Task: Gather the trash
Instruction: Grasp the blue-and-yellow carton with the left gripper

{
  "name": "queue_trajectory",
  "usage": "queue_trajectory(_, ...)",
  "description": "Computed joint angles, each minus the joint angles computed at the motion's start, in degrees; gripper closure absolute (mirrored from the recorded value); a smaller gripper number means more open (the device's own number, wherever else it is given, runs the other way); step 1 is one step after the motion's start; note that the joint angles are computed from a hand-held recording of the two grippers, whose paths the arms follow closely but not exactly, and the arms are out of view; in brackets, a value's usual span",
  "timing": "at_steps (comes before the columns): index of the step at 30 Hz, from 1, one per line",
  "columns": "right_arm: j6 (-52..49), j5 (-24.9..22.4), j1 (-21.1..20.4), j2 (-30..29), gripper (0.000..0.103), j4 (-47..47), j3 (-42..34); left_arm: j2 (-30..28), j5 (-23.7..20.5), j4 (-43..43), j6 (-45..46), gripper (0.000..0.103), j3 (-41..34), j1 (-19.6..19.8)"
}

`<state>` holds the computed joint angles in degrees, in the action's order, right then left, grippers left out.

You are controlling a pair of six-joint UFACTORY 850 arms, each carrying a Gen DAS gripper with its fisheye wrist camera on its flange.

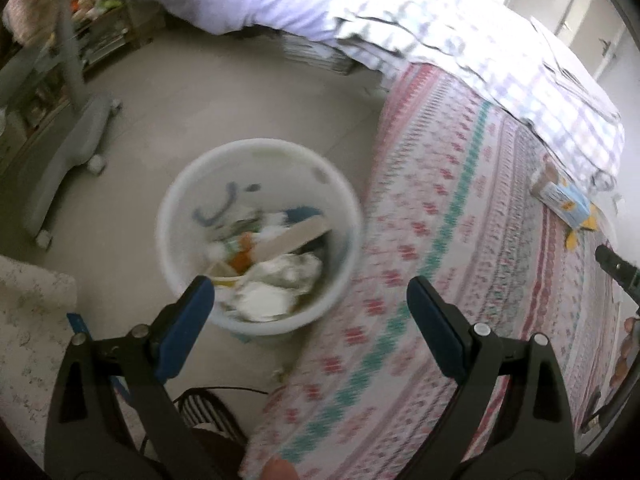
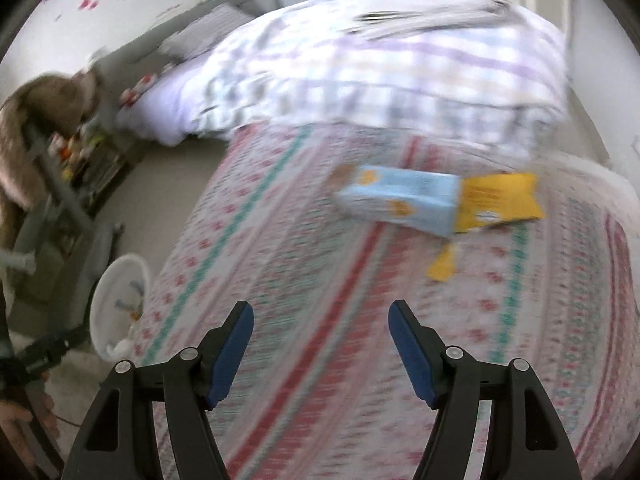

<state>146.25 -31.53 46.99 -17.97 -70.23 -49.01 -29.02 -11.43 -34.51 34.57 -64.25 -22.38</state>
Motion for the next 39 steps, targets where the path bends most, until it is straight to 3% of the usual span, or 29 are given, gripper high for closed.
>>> queue_trajectory(4,7.58,0.64,-1.12,5.06,0.031,-0.93,6.92,-0.43,-0.18,1.30,-1.90,0.006,-1.04,-3.32)
queue_trajectory(8,14.05,1.09,-1.66,9.09,0.031,-1.99,12.42,-1.19,-3.49,-0.27,-1.64,0.006,-3.01,-6.30)
queue_trajectory(15,12.23,0.51,-1.85,14.54,0.031,1.68,19.14,-4.95,-8.53,8.66,-16.38,0.006,-10.78,-12.97)
queue_trajectory(22,20.08,2.39,-2.57,19.23,0.031,0.80,26.44,-12.17,-12.81,10.63,-28.69,0.006,-22.28,-19.84)
queue_trajectory(26,26.58,3.81,-3.09,21.28,0.031,-2.86,29.48,-16.78,-14.43,8.63,-33.69,0.006,-28.42,-21.95)
queue_trajectory(29,28.97,4.48,-3.45,21.79,0.031,-4.60,30.68,-19.38,-13.32,6.74,-35.96,0.006,-31.88,-23.02)
queue_trajectory(32,30.01,5.55,-4.35,21.64,0.031,-6.14,31.05,-21.19,-12.27,10.19,-39.63,0.006,-34.63,-24.31)
queue_trajectory(35,31.80,6.45,-5.35,21.36,0.031,-8.42,31.16,-24.19,-14.70,16.26,-45.55,0.007,-38.78,-25.35)
queue_trajectory(37,32.69,6.64,-5.79,21.22,0.031,-9.40,31.14,-25.09,-15.34,18.32,-47.66,0.014,-39.83,-25.56)
queue_trajectory(39,33.50,7.09,-6.67,20.57,0.031,-10.75,30.83,-25.09,-15.03,19.56,-47.60,0.030,-39.60,-25.74)
